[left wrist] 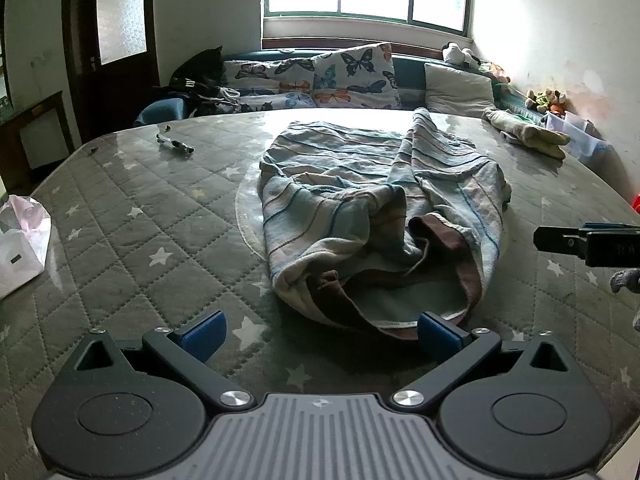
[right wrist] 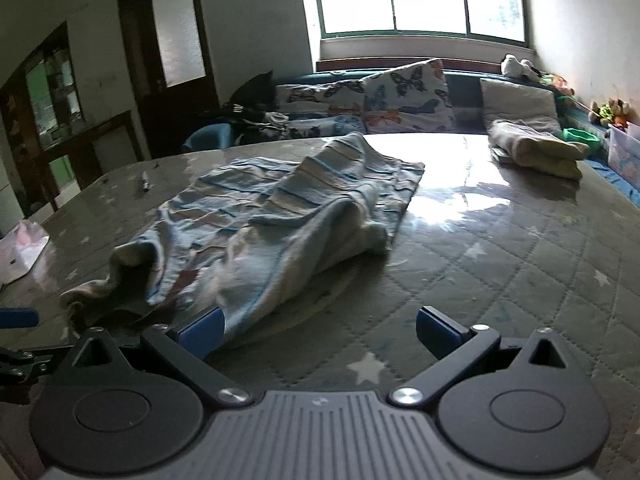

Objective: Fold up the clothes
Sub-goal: 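Approach the crumpled striped blanket with both grippers open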

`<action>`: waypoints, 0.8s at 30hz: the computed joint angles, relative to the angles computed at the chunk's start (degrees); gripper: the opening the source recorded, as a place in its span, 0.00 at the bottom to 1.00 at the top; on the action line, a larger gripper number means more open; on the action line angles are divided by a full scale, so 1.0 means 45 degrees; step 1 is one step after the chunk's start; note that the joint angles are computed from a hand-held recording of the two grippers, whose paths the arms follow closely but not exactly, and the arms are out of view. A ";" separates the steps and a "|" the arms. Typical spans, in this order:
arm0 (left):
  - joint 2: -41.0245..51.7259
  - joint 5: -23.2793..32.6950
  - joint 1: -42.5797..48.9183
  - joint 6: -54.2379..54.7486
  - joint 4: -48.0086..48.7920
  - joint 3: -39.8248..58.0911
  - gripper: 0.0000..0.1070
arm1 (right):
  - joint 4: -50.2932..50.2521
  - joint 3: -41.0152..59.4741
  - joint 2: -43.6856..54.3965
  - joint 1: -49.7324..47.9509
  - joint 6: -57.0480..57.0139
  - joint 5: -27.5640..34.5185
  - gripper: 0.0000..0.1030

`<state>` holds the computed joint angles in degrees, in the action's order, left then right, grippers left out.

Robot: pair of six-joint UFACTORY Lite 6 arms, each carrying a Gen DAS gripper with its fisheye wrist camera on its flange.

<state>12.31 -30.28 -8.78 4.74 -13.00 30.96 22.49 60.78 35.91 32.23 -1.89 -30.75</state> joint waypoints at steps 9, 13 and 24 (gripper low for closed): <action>0.0046 -0.0216 -0.0335 0.0345 -0.0468 -0.0034 0.96 | 0.3765 0.0405 -0.0197 0.1451 -0.3298 0.0202 1.00; -0.0090 -0.0274 -0.0161 0.0145 0.0047 -0.0136 0.96 | 0.1520 0.0858 0.0291 0.0840 -0.1665 0.0834 0.99; 0.0395 -0.0198 -0.0377 0.0789 -0.0345 0.0478 0.96 | 0.0268 0.0731 0.0119 0.0740 -0.0957 0.1109 0.97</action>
<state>14.09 -31.17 -10.48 8.29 -14.55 33.11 23.69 64.06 36.45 35.56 -6.20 -25.76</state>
